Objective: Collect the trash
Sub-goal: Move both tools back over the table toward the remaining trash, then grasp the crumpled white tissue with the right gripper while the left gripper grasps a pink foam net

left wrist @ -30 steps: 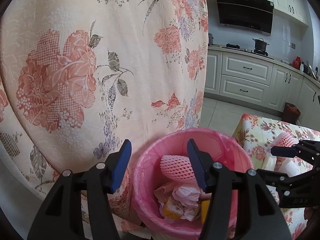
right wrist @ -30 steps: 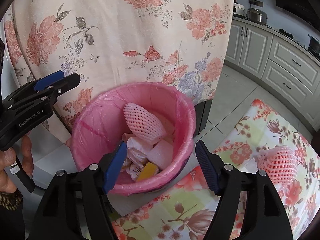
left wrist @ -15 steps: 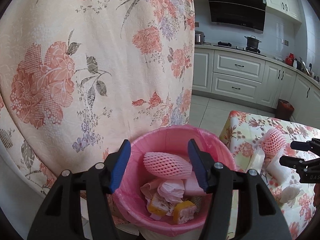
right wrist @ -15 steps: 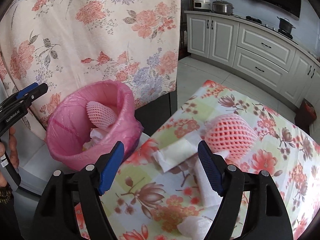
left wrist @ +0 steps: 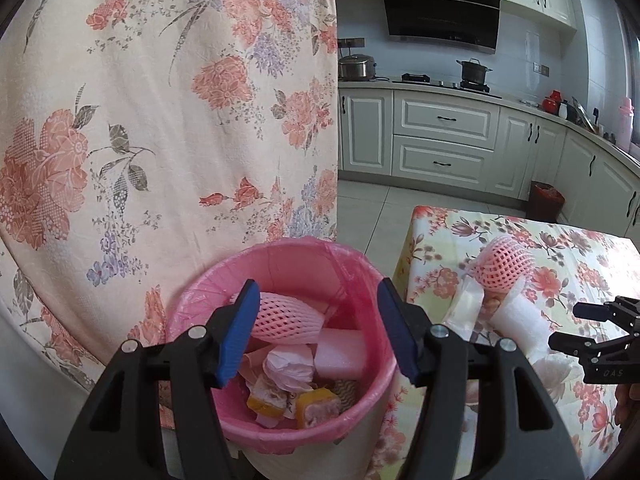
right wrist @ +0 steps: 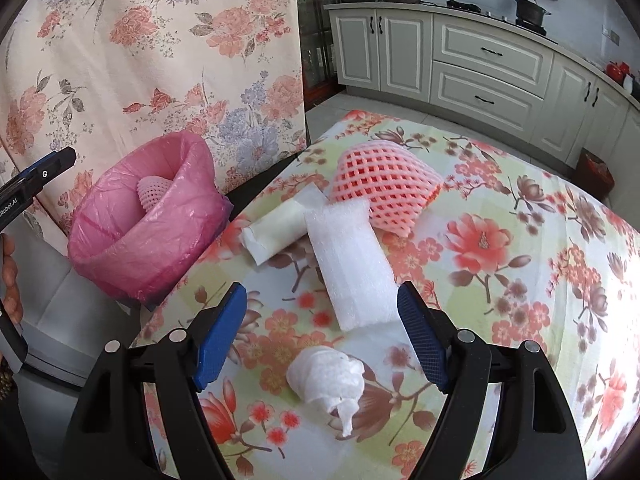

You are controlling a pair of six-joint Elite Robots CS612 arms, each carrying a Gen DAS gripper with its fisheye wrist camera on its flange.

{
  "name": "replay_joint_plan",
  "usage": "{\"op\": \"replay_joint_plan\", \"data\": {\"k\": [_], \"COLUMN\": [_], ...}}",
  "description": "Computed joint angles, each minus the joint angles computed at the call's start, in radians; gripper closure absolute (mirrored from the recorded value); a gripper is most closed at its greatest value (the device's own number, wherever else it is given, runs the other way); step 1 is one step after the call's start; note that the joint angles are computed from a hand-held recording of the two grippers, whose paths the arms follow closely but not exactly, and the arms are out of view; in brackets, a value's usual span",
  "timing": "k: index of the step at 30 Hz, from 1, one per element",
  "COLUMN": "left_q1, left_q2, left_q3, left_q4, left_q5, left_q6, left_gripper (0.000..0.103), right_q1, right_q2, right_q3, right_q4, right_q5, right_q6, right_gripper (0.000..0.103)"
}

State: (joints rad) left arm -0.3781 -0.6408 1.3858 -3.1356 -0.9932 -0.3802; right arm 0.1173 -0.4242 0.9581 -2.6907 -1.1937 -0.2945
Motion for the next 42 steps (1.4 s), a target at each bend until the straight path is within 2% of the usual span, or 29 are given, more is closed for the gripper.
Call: {"op": "replay_joint_plan", "data": {"k": [12,26,31,33,36,42], "left_q1": [-0.024,-0.021,-0.019,-0.019,-0.017,-0.013], "left_q2": [0.019,0.046,0.062,0.068,0.081,0.11], "left_q3": [-0.028,-0.069,-0.097,-0.109,-0.134,-0.189], "left_q4": [0.003,0.031,0.049,0.056,0.071,0.107], "left_q5": [-0.054,-0.11,-0.132,-0.139,-0.157,-0.195], "left_q6": [0.025,0.015,0.013,0.014,0.017,0.017], "left_gripper": [0.042,0.042,0.042,0.041,0.04,0.038], "right_q1": [-0.01,-0.002,-0.003,-0.004,-0.007,-0.015], "right_q2": [-0.013,0.002,0.007,0.009,0.008,0.0], "right_q3": [0.058,0.048,0.038,0.034,0.032,0.04], "right_q4": [0.006,0.06,0.082,0.092,0.096,0.079], "right_q5": [-0.003,-0.021,-0.016,-0.006,0.008,0.036], "right_q6": [-0.006,-0.034,-0.041,-0.046,-0.054,-0.063], "right_gripper": [0.029,0.029,0.042,0.054,0.065,0.068]}}
